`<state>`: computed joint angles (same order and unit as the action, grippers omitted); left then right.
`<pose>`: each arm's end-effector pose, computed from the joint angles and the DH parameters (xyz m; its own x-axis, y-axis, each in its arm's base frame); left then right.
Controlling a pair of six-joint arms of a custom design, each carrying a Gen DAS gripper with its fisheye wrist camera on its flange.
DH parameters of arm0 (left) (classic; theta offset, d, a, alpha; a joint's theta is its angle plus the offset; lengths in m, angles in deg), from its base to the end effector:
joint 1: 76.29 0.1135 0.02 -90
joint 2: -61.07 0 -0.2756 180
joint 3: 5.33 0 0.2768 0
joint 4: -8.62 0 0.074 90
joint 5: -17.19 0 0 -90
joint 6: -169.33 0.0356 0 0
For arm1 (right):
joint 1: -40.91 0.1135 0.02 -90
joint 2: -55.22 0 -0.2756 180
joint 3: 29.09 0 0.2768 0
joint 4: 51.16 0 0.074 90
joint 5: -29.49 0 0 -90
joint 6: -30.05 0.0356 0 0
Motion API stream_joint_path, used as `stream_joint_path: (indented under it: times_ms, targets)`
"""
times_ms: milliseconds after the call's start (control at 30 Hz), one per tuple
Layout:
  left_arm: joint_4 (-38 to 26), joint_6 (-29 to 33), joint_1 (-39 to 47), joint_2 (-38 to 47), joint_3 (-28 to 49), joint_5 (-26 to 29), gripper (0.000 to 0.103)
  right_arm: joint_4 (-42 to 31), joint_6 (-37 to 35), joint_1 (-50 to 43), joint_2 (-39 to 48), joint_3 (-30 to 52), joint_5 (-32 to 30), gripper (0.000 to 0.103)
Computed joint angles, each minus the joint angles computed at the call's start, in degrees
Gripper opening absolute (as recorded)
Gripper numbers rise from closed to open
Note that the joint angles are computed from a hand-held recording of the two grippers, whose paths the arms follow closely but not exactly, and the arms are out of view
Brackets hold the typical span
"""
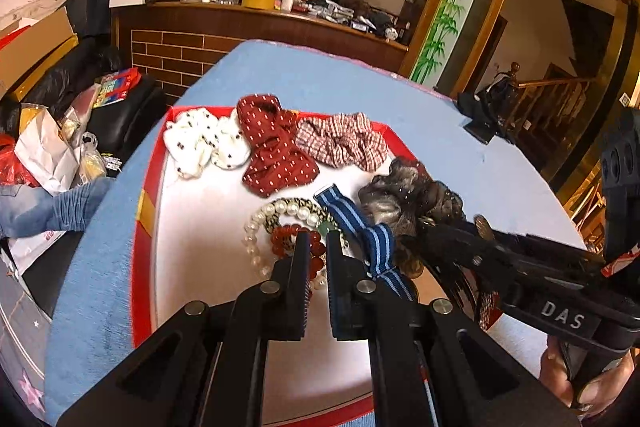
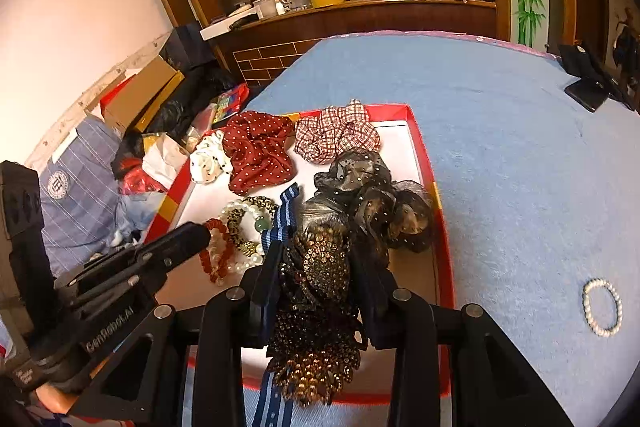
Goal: Organize jewelry
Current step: 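Lower the red bead bracelet into the tray with the left tool while the right tool releases the claw clip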
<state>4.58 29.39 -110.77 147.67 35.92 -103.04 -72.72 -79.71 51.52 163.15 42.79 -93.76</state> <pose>0.2297 -0.1360 0.1122 -0.5704 -0.4105 -0.7115 -0.3380 0.9067 -0.2522 0.3741 0.0899 0.1252 -0.6315 -0.4059 -0.6607 -0.6972 0.6701 0.2546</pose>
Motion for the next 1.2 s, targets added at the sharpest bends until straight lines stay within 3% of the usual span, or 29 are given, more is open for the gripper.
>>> stream_joint_path:
  times_ms: [633, 900, 933, 1000, 1067, 1200]
  targets:
    - [-2.0, 0.9, 0.8, 6.9, 4.5, 1.3, 0.007, 2.7, 2.9, 3.3, 6.5, 5.1, 2.8, 0.036]
    - [-1.8, 0.1, 1.6, 7.3, 4.3, 2.0, 0.007, 1.4, 0.9, 1.8, 4.2, 3.0, 1.2, 0.049]
    - [-1.8, 0.1, 1.6, 7.3, 4.3, 2.0, 0.009, 1.1, 0.7, 1.2, 3.4, 2.5, 0.2, 0.051]
    - [-1.8, 0.1, 1.4, 7.3, 4.1, 1.5, 0.021, 1.0, 0.5, 0.1, 1.9, 1.5, -1.9, 0.059]
    - [-1.7, -0.1, 0.9, 6.9, 3.8, 0.2, 0.036, 1.0, 0.0, -0.9, 0.1, 0.3, -2.9, 0.059]
    - [-1.8, 0.1, 0.8, 6.9, 3.9, -0.5, 0.039, 0.2, -0.1, -3.4, -2.7, -1.3, -5.5, 0.065]
